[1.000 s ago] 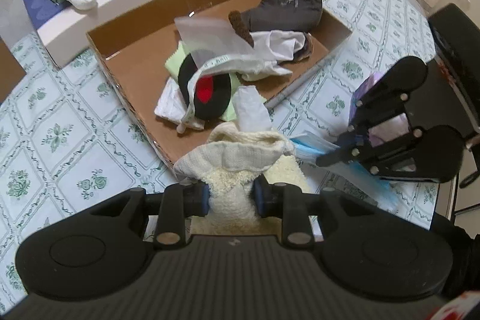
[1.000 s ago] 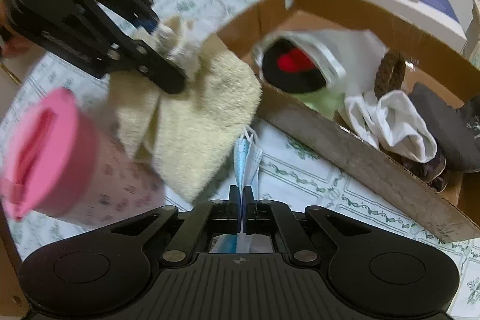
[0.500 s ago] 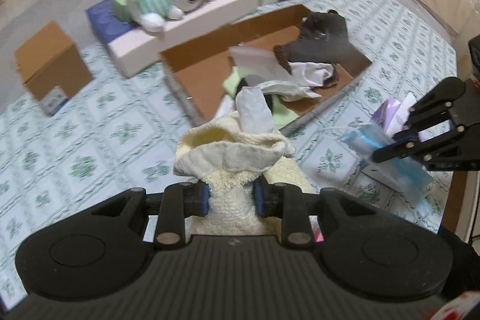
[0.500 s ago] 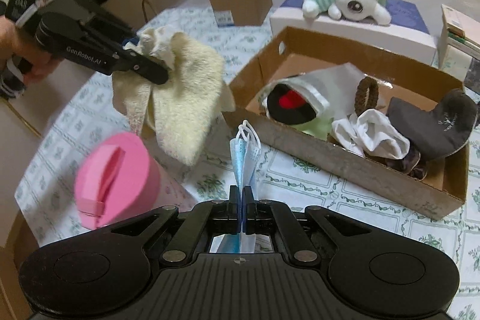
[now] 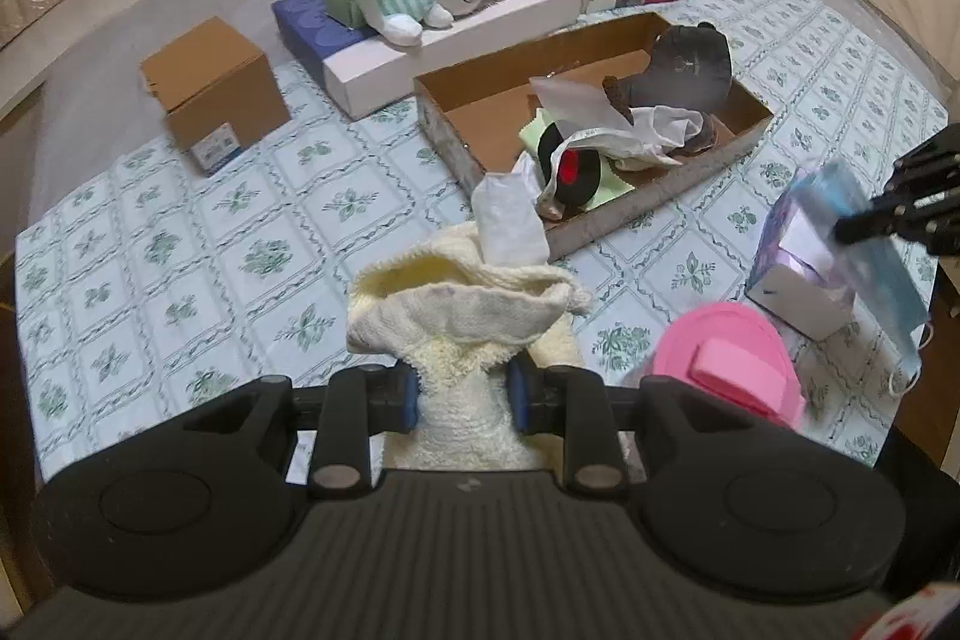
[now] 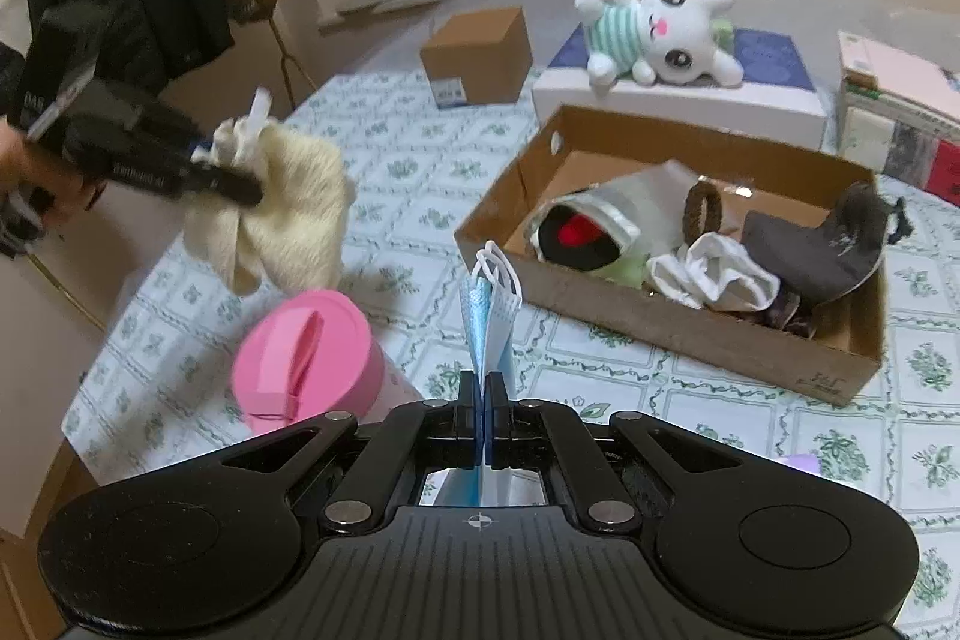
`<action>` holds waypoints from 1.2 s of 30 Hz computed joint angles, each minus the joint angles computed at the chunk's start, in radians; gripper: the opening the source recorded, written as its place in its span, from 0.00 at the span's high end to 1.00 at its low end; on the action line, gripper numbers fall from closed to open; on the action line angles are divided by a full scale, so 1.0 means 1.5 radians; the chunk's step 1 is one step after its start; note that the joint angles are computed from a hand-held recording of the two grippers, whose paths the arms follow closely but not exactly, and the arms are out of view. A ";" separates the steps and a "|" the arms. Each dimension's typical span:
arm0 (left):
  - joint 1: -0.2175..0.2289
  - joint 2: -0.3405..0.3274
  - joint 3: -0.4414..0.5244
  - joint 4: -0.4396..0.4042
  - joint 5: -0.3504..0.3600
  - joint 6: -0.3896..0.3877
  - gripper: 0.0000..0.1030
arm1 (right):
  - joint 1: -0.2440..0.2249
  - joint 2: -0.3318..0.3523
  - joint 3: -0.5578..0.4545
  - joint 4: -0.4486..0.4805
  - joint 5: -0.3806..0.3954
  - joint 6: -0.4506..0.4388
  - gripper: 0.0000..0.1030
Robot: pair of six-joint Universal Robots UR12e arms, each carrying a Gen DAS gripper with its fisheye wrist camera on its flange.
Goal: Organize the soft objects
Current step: 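Lift the yellow towel with the left gripper while the right gripper grasps the blue mask, then carry the towel and blue mask over the cardboard box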
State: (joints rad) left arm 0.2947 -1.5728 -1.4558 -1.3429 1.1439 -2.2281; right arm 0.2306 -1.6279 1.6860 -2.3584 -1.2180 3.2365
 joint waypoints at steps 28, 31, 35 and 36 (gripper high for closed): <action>-0.055 -0.005 0.040 0.080 0.015 -0.054 0.76 | -0.037 -0.006 -0.074 0.002 -0.177 -0.086 0.99; -0.071 -0.016 0.047 0.084 0.026 -0.057 0.76 | -0.043 0.005 -0.082 0.008 -0.182 -0.096 0.99; -0.091 -0.030 0.051 0.094 0.044 -0.054 0.76 | -0.049 0.018 -0.092 0.015 -0.188 -0.104 0.99; -0.095 -0.034 0.053 0.095 0.047 -0.055 0.76 | -0.051 0.022 -0.095 0.018 -0.189 -0.105 0.99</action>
State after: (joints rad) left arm 0.1520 -1.6231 -1.3768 -1.1997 1.2143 -2.3104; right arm 0.1540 -1.5954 1.5441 -2.3316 -1.5011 3.0788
